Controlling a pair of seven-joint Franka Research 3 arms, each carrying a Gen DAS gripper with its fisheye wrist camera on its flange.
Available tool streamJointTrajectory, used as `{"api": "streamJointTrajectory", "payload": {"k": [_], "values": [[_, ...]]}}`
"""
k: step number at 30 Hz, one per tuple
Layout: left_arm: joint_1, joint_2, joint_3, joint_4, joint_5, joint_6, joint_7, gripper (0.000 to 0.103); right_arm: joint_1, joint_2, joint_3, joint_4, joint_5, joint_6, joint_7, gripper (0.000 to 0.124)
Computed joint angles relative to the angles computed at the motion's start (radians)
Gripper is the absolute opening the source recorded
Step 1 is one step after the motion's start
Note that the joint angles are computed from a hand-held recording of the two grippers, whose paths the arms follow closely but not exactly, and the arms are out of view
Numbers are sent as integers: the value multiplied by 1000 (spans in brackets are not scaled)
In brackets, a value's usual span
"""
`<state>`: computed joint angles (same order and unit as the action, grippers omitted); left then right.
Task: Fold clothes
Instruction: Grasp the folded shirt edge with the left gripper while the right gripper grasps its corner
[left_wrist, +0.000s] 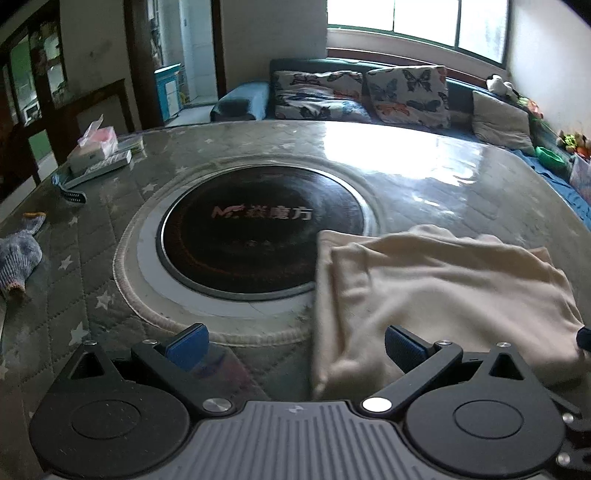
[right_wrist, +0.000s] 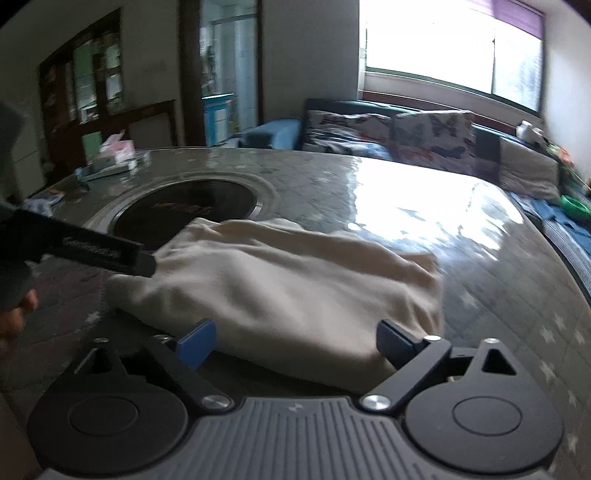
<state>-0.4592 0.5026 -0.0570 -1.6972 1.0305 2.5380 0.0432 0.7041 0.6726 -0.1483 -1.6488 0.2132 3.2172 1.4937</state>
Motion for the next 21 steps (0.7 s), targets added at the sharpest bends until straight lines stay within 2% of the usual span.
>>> {"api": "streamJointTrajectory", "payload": {"k": [2, 6, 8, 12, 16, 18, 20, 21], "values": [[13, -2, 1, -5, -13, 12, 0, 103, -79, 9, 102, 40, -26, -29, -57, 92], [42, -25, 13, -35, -17, 83, -43, 103, -169, 48, 243, 124, -75, -90, -191, 87], [53, -34, 20, -46, -19, 108, -70, 103, -189, 72, 292, 171, -90, -134, -264, 84], [88, -45, 23, -78, -38, 222, -134, 103, -170, 131, 311, 275, -109, -204, -376, 77], [116, -42, 30, -111, -103, 348, -165, 103, -128, 184, 286, 359, -122, -249, -446, 66], [117, -37, 36, -117, -137, 385, -165, 103, -81, 205, 227, 390, -155, -260, -416, 57], [118, -29, 42, -121, -173, 427, -160, 103, -93, 197, 243, 381, -118, -248, -426, 35], [115, -26, 47, -122, -192, 447, -158, 103, -103, 194, 255, 377, -105, -242, -427, 29]]}}
